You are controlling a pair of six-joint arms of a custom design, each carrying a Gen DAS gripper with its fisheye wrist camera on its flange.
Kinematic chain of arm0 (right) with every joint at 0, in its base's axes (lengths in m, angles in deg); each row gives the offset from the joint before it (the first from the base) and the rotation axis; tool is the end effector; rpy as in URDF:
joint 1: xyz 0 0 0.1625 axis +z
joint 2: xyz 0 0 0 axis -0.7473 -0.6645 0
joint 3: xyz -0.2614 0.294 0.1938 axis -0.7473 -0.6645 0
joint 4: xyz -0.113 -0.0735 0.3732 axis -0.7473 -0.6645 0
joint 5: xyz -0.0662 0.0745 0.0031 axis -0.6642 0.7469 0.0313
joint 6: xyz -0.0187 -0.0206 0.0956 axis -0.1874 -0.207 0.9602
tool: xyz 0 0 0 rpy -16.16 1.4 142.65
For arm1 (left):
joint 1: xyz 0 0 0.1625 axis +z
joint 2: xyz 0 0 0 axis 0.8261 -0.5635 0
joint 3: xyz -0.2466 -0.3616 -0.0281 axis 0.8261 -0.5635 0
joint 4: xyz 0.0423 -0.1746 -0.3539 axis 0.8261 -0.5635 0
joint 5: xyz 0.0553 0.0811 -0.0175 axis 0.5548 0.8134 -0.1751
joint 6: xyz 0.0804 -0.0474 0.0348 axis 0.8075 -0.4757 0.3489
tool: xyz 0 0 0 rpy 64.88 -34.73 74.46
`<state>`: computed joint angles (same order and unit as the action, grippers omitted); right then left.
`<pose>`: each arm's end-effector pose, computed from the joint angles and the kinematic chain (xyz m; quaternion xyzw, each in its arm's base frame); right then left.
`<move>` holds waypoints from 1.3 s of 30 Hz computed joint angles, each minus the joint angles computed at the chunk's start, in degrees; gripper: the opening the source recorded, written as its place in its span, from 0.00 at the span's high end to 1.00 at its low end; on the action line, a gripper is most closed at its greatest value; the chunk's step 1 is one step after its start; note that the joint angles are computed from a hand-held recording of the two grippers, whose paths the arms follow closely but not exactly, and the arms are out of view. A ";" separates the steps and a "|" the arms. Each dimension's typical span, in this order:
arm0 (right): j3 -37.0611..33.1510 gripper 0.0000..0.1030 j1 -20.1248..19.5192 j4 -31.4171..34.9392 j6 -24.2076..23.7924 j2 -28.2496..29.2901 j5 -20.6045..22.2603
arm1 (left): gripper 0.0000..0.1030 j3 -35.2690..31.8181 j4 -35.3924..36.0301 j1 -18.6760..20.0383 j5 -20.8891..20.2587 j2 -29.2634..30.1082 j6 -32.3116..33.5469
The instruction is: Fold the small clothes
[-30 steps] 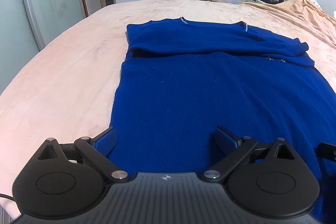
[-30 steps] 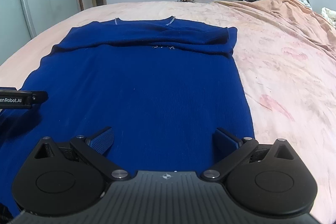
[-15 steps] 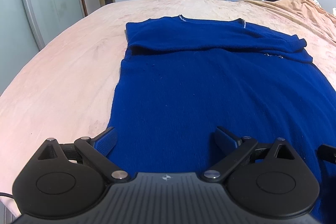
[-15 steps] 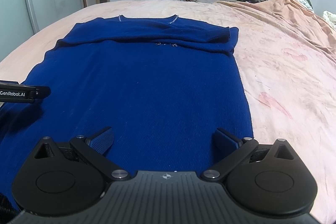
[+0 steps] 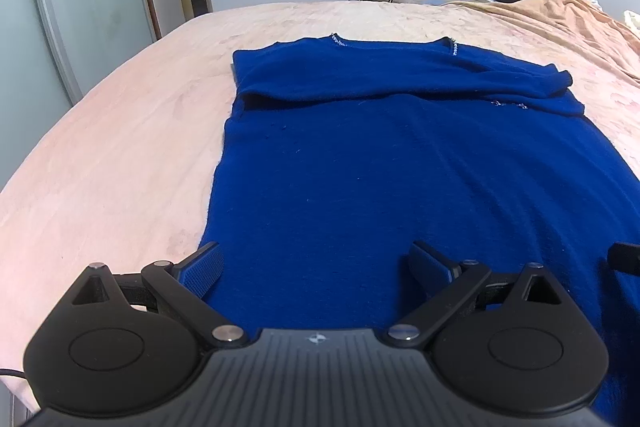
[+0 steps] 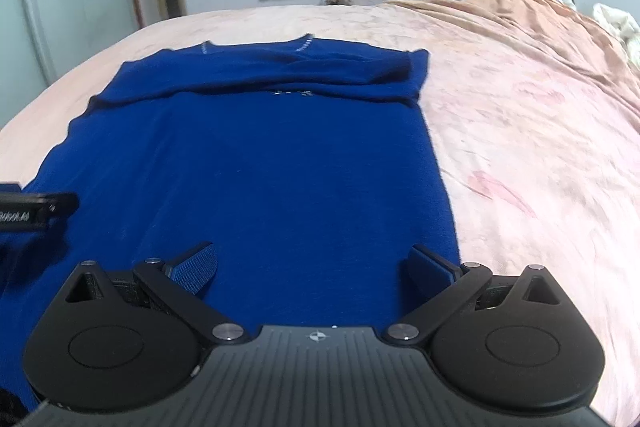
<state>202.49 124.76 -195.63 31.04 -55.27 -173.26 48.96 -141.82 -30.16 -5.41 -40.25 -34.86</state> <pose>0.0222 -0.4059 0.2853 0.2300 -0.8734 0.3264 0.2787 -0.3290 -0.4041 -0.0391 0.0805 0.8186 -0.3839 0.4196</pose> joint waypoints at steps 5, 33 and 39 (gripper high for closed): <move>-0.21 0.00 -0.59 -0.05 0.85 -0.35 0.16 | 0.03 0.14 -0.08 -0.52 0.13 0.06 0.45; 0.04 0.01 -0.15 -3.14 -0.73 1.33 -1.21 | 0.03 0.96 -2.13 -1.10 -0.17 0.14 2.77; 0.55 0.00 -0.22 -6.89 -2.76 2.33 -1.19 | 0.03 0.90 -2.18 -1.21 -0.30 0.29 3.24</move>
<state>203.04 124.53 -202.51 28.28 -52.93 -174.45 49.86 -144.00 -31.37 -5.70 -39.96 -31.62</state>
